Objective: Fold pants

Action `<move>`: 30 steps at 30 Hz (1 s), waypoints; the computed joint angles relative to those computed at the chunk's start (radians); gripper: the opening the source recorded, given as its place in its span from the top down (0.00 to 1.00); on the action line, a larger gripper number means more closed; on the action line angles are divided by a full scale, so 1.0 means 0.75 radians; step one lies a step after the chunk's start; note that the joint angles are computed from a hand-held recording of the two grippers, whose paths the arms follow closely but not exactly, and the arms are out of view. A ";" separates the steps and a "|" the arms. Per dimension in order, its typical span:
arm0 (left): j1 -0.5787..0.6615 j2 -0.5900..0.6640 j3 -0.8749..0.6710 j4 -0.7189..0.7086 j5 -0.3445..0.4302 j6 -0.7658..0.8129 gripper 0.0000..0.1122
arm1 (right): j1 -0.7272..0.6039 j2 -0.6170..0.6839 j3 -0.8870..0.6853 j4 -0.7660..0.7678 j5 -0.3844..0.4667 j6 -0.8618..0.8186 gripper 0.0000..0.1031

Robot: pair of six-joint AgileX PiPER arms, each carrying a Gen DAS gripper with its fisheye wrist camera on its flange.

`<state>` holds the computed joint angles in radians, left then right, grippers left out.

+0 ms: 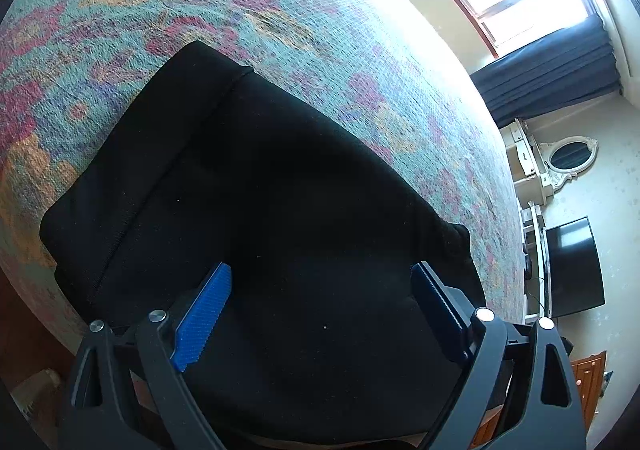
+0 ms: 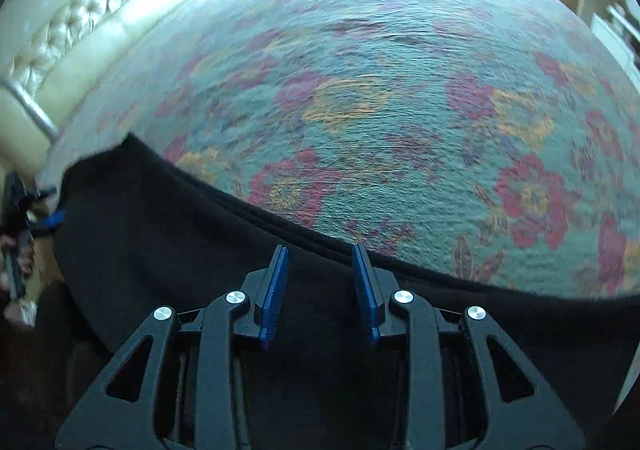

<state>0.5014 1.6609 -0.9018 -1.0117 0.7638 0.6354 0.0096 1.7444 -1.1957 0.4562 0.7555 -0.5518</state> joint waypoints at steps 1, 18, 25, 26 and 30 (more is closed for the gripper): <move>0.002 -0.001 0.001 -0.002 0.004 0.000 0.20 | 0.020 0.020 -0.028 -0.068 0.020 -0.008 0.69; 0.020 0.013 -0.018 -0.008 0.034 0.012 0.19 | -0.035 0.028 0.009 -0.139 -0.118 0.135 0.91; 0.014 0.012 -0.018 -0.006 0.029 0.012 0.19 | -0.634 -0.143 0.124 0.411 0.065 -0.228 0.45; 0.016 0.014 -0.018 -0.010 0.030 0.016 0.19 | -0.739 -0.146 0.116 0.444 0.105 -0.246 0.44; 0.027 0.020 -0.019 -0.021 0.039 0.026 0.19 | -1.156 -0.069 0.069 0.579 0.239 -0.277 0.38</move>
<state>0.5218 1.6758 -0.9161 -1.0278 0.7933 0.6552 -0.8574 1.6926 -1.1438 0.8902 0.9351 -0.7592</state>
